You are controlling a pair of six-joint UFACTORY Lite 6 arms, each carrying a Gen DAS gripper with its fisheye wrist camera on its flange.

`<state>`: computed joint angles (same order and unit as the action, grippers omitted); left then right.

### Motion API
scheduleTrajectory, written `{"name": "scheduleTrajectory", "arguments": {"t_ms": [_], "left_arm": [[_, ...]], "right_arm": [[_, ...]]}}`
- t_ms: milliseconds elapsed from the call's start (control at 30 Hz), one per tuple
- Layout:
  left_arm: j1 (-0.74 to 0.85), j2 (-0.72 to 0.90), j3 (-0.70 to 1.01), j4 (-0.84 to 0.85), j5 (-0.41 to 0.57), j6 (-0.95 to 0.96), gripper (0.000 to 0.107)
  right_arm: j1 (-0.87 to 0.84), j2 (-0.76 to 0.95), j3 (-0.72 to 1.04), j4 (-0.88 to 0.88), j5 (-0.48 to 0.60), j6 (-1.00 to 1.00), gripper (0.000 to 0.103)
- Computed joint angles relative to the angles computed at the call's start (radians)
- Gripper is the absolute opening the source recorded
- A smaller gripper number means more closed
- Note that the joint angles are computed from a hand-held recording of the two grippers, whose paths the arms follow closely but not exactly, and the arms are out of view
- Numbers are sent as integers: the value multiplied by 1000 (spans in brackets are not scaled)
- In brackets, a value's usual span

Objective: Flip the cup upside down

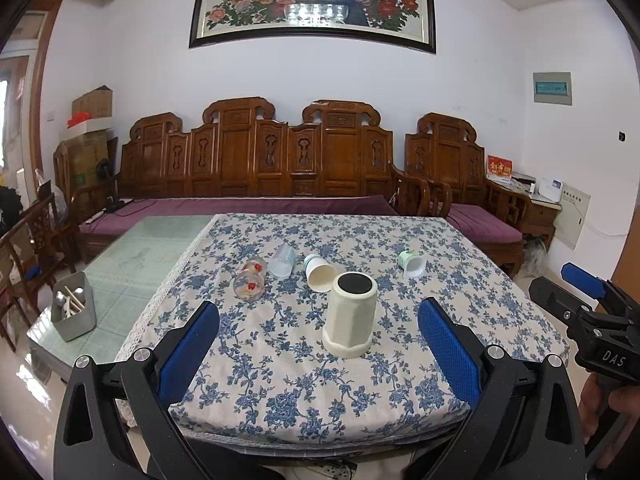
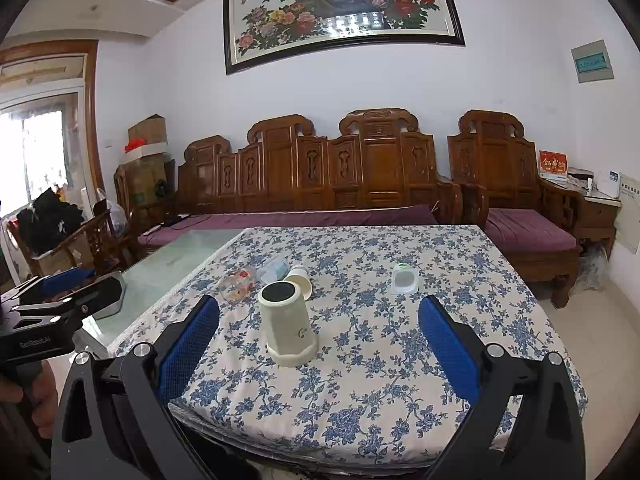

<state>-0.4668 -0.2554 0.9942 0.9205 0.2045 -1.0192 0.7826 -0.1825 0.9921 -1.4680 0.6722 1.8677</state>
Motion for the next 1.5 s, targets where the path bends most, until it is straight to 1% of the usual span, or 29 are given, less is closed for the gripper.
{"name": "scheduleTrajectory", "arguments": {"t_ms": [633, 1500], "left_arm": [[-2, -6, -2, 9, 6, -14, 95], [-21, -19, -9, 87, 26, -105, 95]], "right_arm": [[-15, 5, -15, -22, -16, 29, 100], [-18, 6, -20, -26, -20, 35, 100]]}}
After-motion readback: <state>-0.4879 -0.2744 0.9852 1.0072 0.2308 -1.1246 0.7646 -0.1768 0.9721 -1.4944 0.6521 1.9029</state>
